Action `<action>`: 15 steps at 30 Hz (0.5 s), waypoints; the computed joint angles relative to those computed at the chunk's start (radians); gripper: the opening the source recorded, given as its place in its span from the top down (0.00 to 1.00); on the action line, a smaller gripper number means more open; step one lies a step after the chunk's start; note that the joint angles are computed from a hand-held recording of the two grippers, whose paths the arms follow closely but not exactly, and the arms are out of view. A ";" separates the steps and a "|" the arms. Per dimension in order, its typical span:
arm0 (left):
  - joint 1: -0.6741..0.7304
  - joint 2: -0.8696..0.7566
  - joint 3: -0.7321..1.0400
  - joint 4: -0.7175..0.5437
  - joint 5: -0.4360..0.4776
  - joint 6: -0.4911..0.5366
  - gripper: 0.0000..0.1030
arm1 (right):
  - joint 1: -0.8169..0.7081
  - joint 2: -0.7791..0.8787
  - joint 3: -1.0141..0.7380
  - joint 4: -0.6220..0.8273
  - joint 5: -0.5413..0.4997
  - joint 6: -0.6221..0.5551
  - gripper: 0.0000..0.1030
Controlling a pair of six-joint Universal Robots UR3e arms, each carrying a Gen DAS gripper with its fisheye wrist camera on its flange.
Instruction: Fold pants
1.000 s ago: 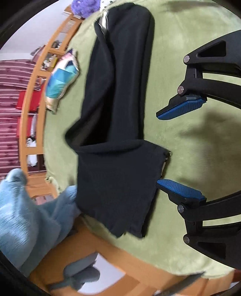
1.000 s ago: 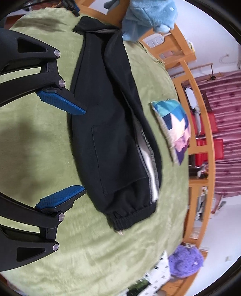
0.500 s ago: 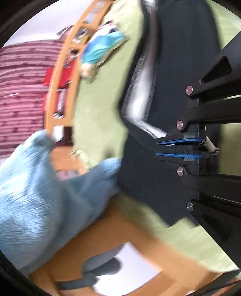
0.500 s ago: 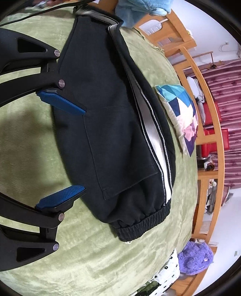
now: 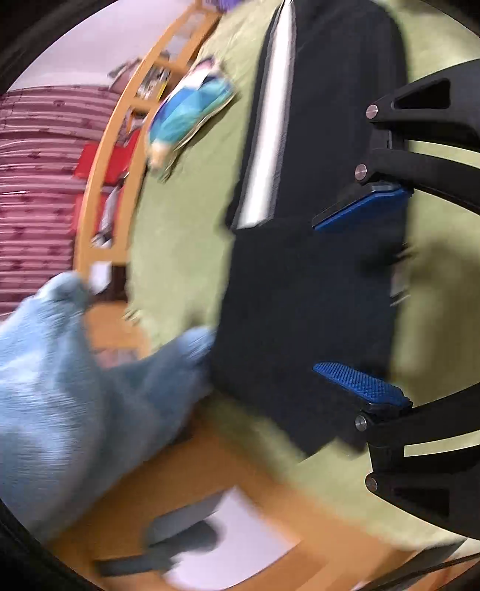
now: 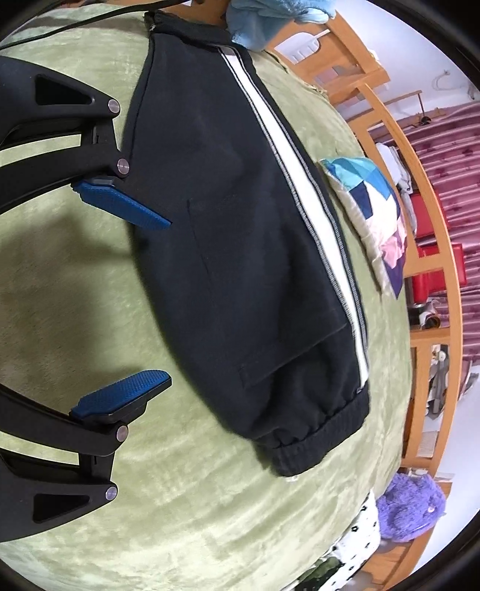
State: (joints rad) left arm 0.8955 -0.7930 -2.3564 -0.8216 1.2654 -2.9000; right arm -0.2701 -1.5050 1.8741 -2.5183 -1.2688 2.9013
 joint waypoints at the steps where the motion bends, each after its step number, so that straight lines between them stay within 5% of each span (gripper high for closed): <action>1: 0.027 0.056 -0.027 -0.069 -0.043 0.032 0.31 | -0.009 -0.005 0.013 -0.007 0.001 -0.003 0.24; 5: 0.003 0.172 -0.129 -0.219 -0.099 0.045 0.31 | -0.054 -0.012 0.051 -0.028 0.027 0.002 0.24; 15: -0.058 -0.124 -0.225 0.101 -0.252 -0.194 0.32 | -0.109 0.156 -0.068 -0.044 0.150 0.104 0.24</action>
